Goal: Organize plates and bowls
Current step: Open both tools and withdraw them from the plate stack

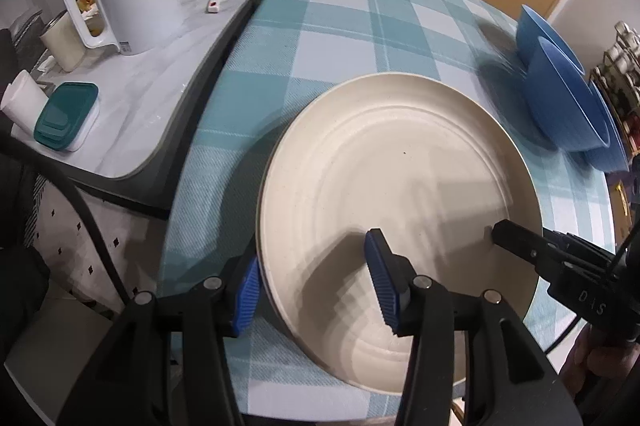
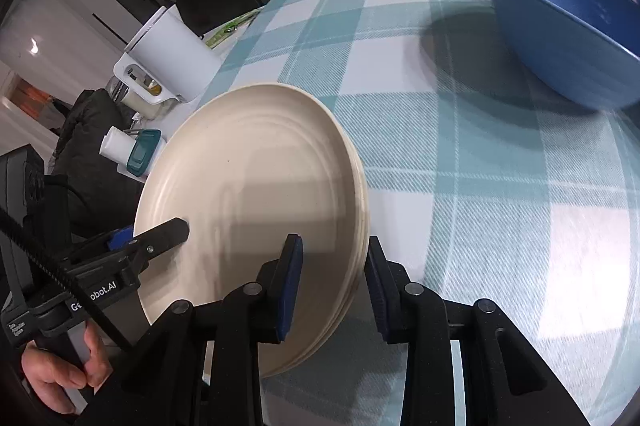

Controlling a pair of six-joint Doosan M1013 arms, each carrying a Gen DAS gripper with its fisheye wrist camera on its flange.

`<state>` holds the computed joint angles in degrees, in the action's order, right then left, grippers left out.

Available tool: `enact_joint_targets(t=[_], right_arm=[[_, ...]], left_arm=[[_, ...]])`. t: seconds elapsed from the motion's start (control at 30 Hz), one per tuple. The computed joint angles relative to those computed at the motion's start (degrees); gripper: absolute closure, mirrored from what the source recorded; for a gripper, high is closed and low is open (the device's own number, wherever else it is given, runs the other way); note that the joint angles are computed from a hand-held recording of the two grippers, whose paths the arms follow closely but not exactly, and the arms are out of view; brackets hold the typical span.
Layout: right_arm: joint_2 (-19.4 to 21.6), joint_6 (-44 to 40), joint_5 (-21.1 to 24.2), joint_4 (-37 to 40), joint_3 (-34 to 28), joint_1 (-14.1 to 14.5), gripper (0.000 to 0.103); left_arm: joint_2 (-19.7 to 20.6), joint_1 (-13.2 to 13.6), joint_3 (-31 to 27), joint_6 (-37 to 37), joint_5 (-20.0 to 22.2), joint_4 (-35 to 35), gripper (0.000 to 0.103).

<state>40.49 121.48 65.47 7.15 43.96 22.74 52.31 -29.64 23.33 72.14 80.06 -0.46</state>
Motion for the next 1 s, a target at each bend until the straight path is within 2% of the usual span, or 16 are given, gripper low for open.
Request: enact_joint_targets(t=[0.17,0.27,0.37,0.47,0.57,0.77,0.83,0.87,0.97,1.0], right_arm=[[0.8,1.5,-1.9,0.7,-0.8,-0.2,0.072],[1.1,1.6,-1.5,0.1,-1.3,-0.1,0.072],[0.8,0.0,-0.4,-1.5,-1.3,0.1,0.072],[-1.1,-2.2,-1.1,-3.5,0.9,0.2,0.071],[-3.8,-2.6,-3.5,-7.0,4.3,0.4,0.057],[-9.4,-4.6,-10.1,-14.1,11.1,0.9,0.05],[-11.0,-3.6,-12.5,-14.9,13.2,0.7,0.046],[-12.0,-3.4,-14.1,-15.1,14.5,0.5,0.039],[-14.9,0.1,-18.4,-20.5,18.1,0.5,0.032],[-15.7,1.3,-19.5,-22.3,19.1,0.5,0.03]], left_arm=[[0.3,0.1,-0.3,-0.8,-1.0,1.2,0.054],[0.2,0.0,-0.2,-1.6,-1.4,2.2,0.054],[-0.6,-1.0,1.1,-0.5,-2.5,7.2,0.055],[-3.1,-1.8,5.3,-1.0,-6.8,12.4,0.055],[-5.8,-2.0,9.5,-4.1,-11.7,15.4,0.053],[-11.3,-3.0,17.8,-12.3,-23.3,23.2,0.052],[-12.7,-3.6,20.0,-14.6,-26.6,24.6,0.052],[-13.0,-3.9,20.4,-14.4,-28.0,24.8,0.051],[-12.8,-5.4,19.8,-12.6,-30.0,25.6,0.043],[-12.5,-5.9,19.2,-11.8,-30.6,25.1,0.035]])
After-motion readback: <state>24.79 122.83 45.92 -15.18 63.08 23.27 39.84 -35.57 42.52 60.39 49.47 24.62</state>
